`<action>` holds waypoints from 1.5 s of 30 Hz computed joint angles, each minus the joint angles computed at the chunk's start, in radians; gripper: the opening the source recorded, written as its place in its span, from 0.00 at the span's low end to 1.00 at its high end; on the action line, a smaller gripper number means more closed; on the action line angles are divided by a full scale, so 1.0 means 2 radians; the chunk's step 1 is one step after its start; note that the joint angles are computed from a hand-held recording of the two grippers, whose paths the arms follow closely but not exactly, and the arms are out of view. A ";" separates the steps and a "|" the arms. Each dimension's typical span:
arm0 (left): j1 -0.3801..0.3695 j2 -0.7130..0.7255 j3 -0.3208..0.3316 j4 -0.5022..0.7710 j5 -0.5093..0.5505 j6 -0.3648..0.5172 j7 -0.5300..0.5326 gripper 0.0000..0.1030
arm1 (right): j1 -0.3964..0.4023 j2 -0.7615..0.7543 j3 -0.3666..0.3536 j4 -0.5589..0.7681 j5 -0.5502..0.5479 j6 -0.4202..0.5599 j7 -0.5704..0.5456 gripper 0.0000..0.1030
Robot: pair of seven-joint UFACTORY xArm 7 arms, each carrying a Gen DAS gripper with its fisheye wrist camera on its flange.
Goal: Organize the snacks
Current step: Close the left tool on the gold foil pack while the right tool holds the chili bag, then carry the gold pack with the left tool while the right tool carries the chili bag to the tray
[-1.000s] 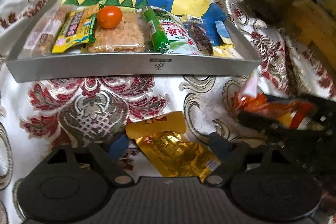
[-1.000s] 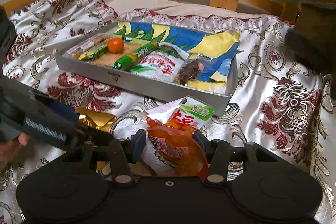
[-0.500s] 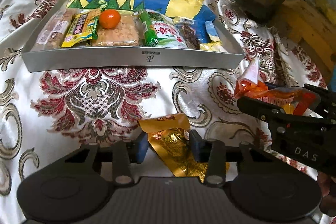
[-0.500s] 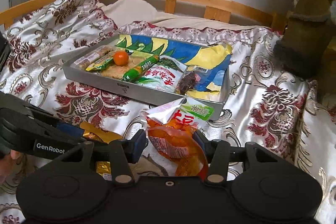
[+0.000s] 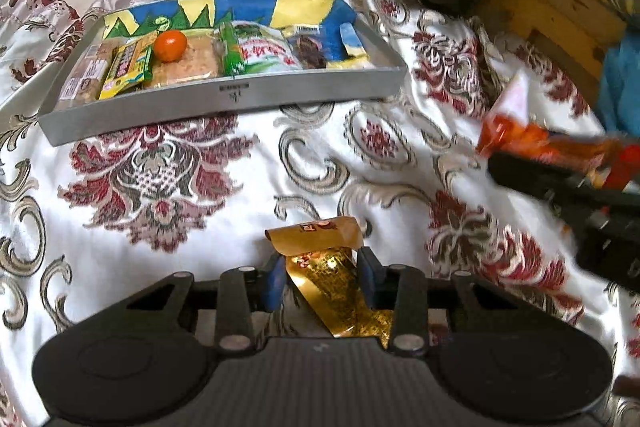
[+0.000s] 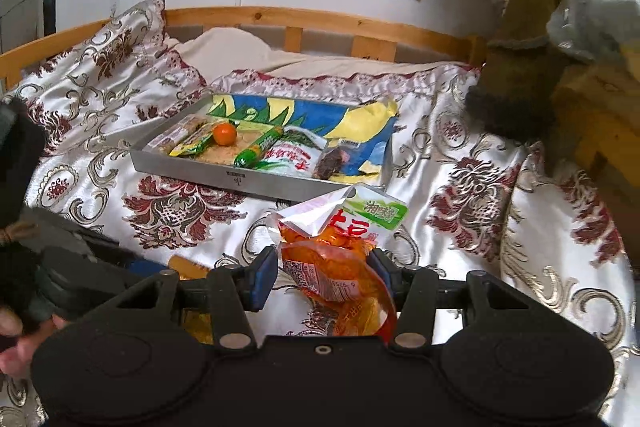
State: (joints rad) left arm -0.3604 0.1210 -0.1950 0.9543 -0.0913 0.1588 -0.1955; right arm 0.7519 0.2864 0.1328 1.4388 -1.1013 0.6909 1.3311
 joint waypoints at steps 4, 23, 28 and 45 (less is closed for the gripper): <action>0.000 0.000 0.003 0.005 -0.007 0.029 -0.019 0.62 | 0.001 -0.011 0.001 -0.010 -0.012 -0.001 0.017 0.50; -0.006 -0.018 -0.011 -0.026 -0.009 -0.001 -0.031 0.31 | -0.011 -0.010 0.001 -0.009 -0.041 -0.016 0.049 0.51; -0.004 -0.035 -0.024 -0.046 -0.080 -0.026 0.027 0.23 | -0.010 -0.010 0.001 -0.008 -0.047 -0.014 0.053 0.51; -0.021 -0.040 -0.009 -0.036 -0.089 -0.012 0.046 0.19 | -0.012 -0.010 0.003 -0.008 -0.048 -0.013 0.053 0.51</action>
State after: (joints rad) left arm -0.4015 0.0402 -0.2132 0.8818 -0.2690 0.1345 -0.1030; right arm 0.7271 0.2674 0.1388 1.4221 -1.1967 0.6648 1.4378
